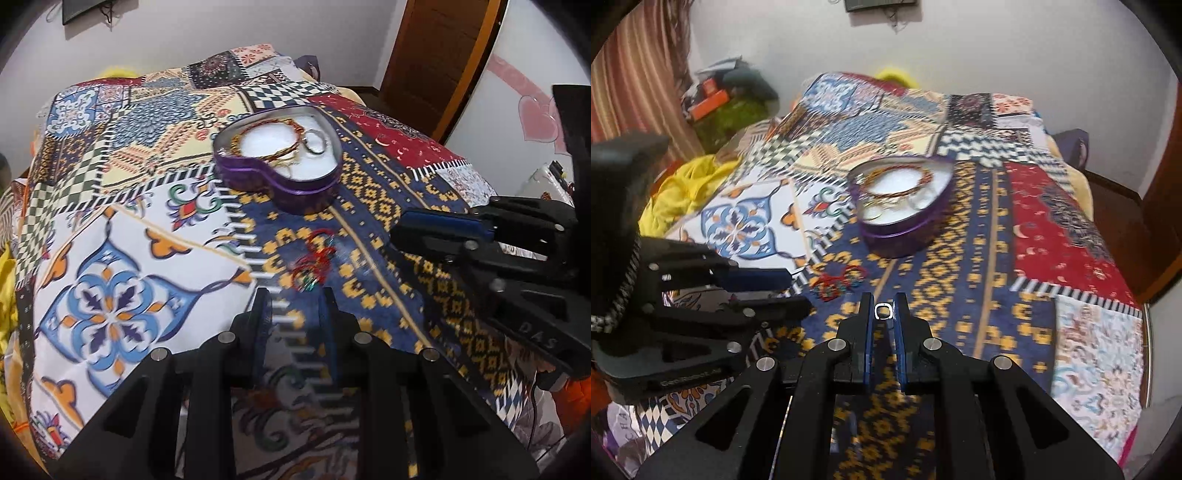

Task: Organize jewelry
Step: 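Grasp a small silver ring with the right gripper while the left gripper grasps a red beaded charm, then carry both items over the purple heart tin and open both grippers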

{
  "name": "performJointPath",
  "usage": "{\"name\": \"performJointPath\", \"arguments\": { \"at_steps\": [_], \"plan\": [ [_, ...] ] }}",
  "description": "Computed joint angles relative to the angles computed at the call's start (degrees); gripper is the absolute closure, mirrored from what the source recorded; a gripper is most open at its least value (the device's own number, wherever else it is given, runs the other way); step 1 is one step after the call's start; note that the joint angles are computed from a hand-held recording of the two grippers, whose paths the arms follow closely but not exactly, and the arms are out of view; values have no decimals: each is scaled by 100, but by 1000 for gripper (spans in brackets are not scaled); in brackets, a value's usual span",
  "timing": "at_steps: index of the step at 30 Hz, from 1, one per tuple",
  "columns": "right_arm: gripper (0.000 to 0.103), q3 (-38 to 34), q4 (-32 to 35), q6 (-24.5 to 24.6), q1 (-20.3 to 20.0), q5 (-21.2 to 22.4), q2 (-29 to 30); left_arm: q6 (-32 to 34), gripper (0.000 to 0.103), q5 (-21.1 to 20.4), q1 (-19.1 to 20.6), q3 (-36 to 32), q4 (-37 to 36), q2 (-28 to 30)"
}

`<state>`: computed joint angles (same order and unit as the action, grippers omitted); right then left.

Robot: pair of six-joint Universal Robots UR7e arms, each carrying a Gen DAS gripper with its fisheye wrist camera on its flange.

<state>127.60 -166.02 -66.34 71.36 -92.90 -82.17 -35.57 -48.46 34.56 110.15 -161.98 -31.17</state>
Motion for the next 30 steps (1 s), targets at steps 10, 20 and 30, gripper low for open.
{"name": "performJointPath", "arguments": {
  "at_steps": [10, 20, 30],
  "plan": [
    [94, -70, 33, 48, -67, 236, -121, 139, 96, -71, 116, -300, -95, 189],
    [94, -107, 81, 100, -33, 407, -238, 56, 96, 254, -75, -124, -212, -14],
    [94, -255, -40, 270, 196, 616, -163, 490, 96, 676, -187, -120, -788, -304]
  ]
}}
